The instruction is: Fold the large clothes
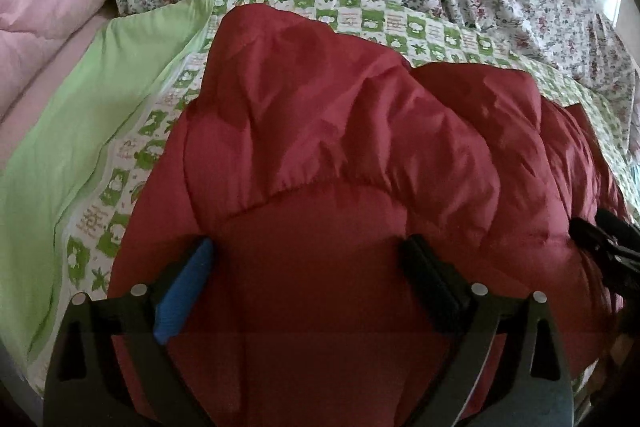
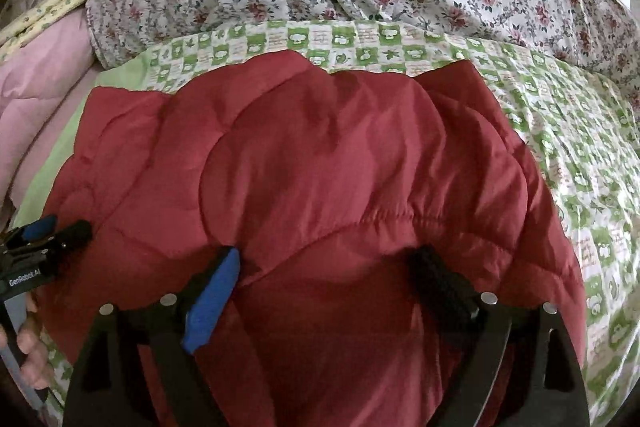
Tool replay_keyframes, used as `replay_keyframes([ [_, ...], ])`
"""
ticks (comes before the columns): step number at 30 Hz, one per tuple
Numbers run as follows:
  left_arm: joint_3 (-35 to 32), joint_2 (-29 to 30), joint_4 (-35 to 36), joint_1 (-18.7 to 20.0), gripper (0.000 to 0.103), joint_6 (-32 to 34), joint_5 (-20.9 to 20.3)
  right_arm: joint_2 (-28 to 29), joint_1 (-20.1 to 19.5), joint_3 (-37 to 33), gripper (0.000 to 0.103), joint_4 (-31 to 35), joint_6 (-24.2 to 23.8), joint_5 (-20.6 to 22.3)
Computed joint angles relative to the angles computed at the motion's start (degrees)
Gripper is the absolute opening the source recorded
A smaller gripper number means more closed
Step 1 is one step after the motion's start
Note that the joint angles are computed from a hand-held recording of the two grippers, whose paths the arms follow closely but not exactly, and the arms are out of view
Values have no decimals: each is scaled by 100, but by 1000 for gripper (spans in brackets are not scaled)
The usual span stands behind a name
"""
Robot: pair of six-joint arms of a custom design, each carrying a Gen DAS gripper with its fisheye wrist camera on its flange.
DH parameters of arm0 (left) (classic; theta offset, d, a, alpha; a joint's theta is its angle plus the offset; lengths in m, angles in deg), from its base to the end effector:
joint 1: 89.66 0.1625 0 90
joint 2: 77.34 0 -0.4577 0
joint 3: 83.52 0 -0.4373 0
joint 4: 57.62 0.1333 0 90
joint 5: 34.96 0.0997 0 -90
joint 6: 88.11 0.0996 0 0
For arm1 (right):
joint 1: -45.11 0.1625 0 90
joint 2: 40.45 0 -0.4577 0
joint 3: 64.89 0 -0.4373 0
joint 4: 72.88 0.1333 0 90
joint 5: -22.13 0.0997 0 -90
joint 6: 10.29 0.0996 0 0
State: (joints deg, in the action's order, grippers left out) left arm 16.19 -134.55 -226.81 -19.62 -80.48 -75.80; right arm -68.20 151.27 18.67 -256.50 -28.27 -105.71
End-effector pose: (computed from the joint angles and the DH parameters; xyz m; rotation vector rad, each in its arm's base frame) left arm -0.0391 -0.7190 0.2592 0.2026 2.2395 -0.8422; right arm 0.2858 -0.7270 0.0129 0.4283 -2.3393 0.7960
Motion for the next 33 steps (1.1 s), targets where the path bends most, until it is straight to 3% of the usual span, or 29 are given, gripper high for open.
replay_keyframes([
  [9, -857, 362, 764, 47, 97, -251, 329, 36, -66, -79, 92, -17, 26, 60],
  [14, -2001, 793, 1975, 338, 97, -911, 342, -27, -118, -21, 92, -8, 154, 236],
  [18, -2396, 934, 2485, 502, 97, -1316, 218, -8, -117, -46, 93, 4, 183, 235],
  [22, -1951, 628, 2147, 401, 96, -1222, 199, -27, -127, -32, 93, 47, 220, 268],
  [30, 222, -749, 823, -28, 96, -752, -745, -44, -119, -6, 93, 12, 247, 243],
  [33, 703, -986, 696, -174, 96, -776, -681, -191, -31, 201, 92, -210, 244, 250],
])
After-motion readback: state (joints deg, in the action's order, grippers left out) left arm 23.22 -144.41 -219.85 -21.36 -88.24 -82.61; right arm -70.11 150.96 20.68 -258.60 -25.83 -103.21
